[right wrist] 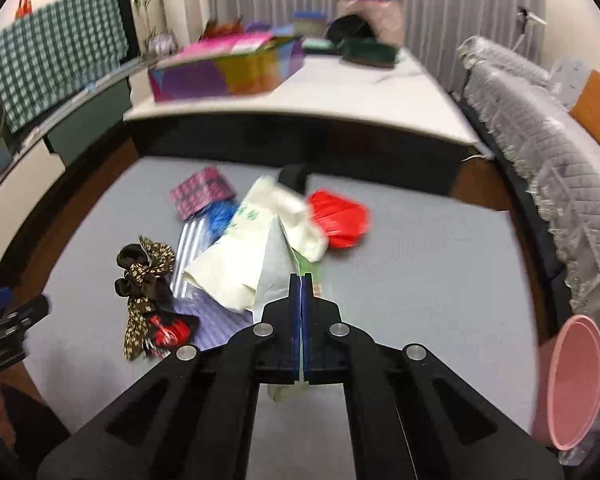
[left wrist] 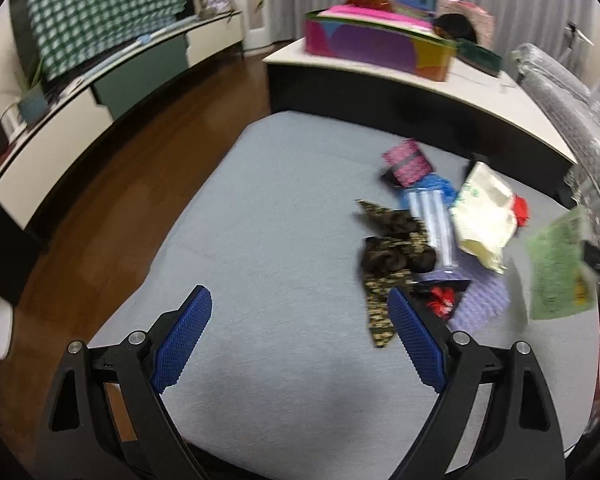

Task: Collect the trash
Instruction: 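Grasp the green snack packet with the right gripper while the left grasps the black-red wrapper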

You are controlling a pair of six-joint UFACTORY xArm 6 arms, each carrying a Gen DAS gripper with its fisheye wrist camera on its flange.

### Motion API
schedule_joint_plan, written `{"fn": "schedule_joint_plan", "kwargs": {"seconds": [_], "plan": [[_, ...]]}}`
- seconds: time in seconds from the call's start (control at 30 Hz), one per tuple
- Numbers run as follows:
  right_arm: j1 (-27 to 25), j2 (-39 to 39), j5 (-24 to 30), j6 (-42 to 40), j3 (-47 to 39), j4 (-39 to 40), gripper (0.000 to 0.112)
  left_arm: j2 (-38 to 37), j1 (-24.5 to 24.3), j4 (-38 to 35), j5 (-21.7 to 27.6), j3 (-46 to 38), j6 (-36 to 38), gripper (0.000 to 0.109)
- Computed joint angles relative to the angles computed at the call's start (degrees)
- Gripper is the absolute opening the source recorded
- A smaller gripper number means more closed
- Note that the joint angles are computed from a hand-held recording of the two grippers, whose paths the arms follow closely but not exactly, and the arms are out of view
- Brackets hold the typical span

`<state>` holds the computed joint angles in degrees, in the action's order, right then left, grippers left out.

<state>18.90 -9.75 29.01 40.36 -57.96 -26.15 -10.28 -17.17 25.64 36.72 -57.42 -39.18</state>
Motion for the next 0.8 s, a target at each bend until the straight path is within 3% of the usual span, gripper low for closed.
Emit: {"fn": "schedule_joint_plan", "kwargs": {"seconds": [0.13,0.27,0.33,0.53,0.73,0.77,0.8], "plan": [[-4.32,-10.96,1.74,-3.4,8.34,2.63,0.001,1.48,-2.37,-1.11,-0.23,-1.22,1.76,0.087],[-9.65,-20.18,3.71,-5.9,16.38,4.65,0.001,5.22,-3.94,-11.9,1.65,-4.69,9.65,0.087],[-12.44,-22.64,2.79,-6.59,19.48,5.0,0.001,8.67,-5.05,-13.97,3.02,-7.74,11.59,0.087],[-18.37,-23.63,-2.54,-12.43,24.16,14.26,0.001,18.76,-7.87,-13.15,4.63,-15.68,13.07,0.087],[-18.8,-22.94,-5.22,-16.4,25.16,16.84,0.001,24.64,-7.75,-14.67,8.83,-21.34,12.53,0.086],[-18.97,-22.87,-5.21,-17.09,25.18,17.73,0.001,24.92,-7.68,-14.32,8.88,-21.54,12.15,0.085],[-19.08,-22.81,-5.19,-17.73,25.21,18.67,0.001,24.98,-7.54,-14.46,8.7,-21.44,12.12,0.075]]}}
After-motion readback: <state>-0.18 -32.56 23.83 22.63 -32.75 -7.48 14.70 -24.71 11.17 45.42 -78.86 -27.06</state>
